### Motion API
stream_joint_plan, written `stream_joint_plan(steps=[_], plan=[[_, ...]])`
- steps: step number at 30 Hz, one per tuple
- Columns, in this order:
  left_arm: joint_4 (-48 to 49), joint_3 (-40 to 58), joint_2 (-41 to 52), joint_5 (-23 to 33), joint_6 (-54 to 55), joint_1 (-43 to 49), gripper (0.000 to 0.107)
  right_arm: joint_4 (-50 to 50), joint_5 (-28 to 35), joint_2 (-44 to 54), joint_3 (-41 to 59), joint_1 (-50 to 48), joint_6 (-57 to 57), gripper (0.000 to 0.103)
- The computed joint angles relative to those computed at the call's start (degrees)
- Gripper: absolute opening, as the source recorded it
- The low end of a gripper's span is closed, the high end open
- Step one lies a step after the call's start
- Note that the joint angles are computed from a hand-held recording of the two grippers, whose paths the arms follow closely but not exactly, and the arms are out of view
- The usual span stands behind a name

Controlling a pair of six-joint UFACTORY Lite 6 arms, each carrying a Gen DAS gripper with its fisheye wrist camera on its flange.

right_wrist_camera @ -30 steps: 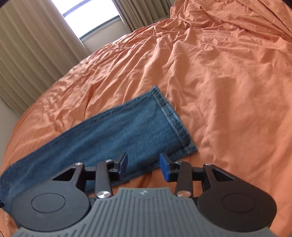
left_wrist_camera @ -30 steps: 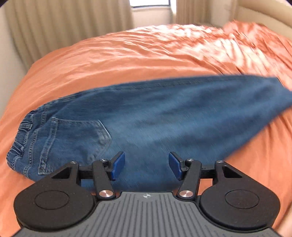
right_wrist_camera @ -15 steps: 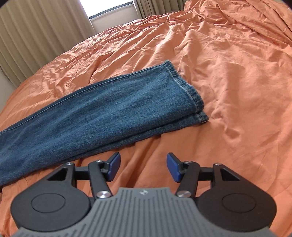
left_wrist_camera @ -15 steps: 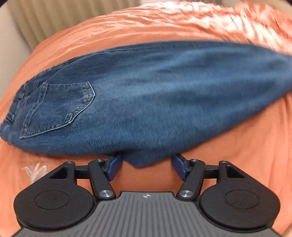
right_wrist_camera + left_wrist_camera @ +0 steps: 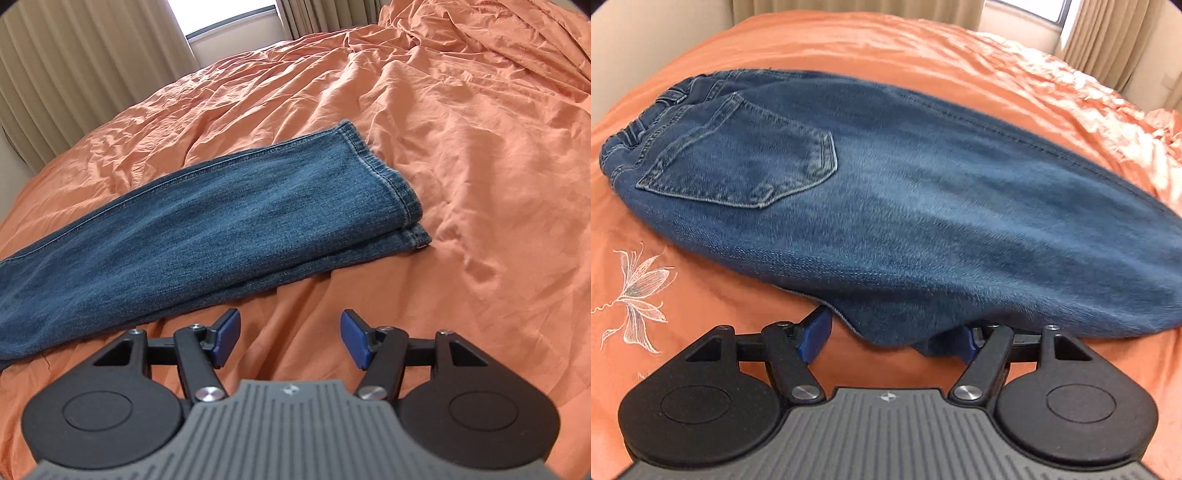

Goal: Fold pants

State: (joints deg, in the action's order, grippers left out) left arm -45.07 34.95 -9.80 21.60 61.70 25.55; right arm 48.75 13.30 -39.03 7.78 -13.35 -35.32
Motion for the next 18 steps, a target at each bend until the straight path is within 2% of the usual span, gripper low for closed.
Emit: stream_joint_plan(steps=[1,3,4,5,6,8,10,12,14,16,18], plan=[[2.5,-1.0,-1.1,-1.2,-2.6,-0.9,0.080,0.5,0.1,-0.8,-0.6,-0.5,-0.5,0.057],[6.4,-1.5,-2.4,-2.3,-6.3,-2.5,0.057,4.6,1.3,-1.5,-1.2,-3.3,-5.3,0.057],[5.9,-0.8,-2.4,-1.3,-5.4,-2.2,0.035,7.8,2.4,-2.2,-1.6,-5.6,-8.9,0.057],[6.0,-0.3,-3.4,0.5,-5.6,-1.4,0.025,12.0,4.4,-2.9,-2.1,-9.0,-14.0,0.057],[8.0,-0.2,-5.5,1.7,-8.2,-0.8,0.022,16.1,7.2,-3.1,-2.3,-13.2,-19.0,0.057],[11.3,1.8,-8.0,6.2,-11.2,0.7,0.017,22.9,13.5,-2.1,-2.2,-22.6,-27.2,0.057],[16.0,4.8,-6.6,9.3,-15.0,0.9,0.016,29.1,21.5,2.8,-1.2,-32.8,-34.7,0.058],[22.0,6.5,-3.7,9.6,-19.8,-0.6,0.016,34.3,28.7,10.6,0.4,-41.4,-40.0,0.058],[30.4,6.4,-1.8,7.6,-27.3,-4.7,0.015,38.2,32.7,17.8,2.0,-46.0,-43.0,0.061],[37.1,6.5,0.7,6.2,-33.9,-7.7,0.015,42.3,33.4,24.1,3.8,-46.9,-44.7,0.063],[38.5,8.1,3.8,6.7,-35.7,-8.0,0.015,46.1,35.2,31.8,6.2,-47.3,-47.4,0.063]])
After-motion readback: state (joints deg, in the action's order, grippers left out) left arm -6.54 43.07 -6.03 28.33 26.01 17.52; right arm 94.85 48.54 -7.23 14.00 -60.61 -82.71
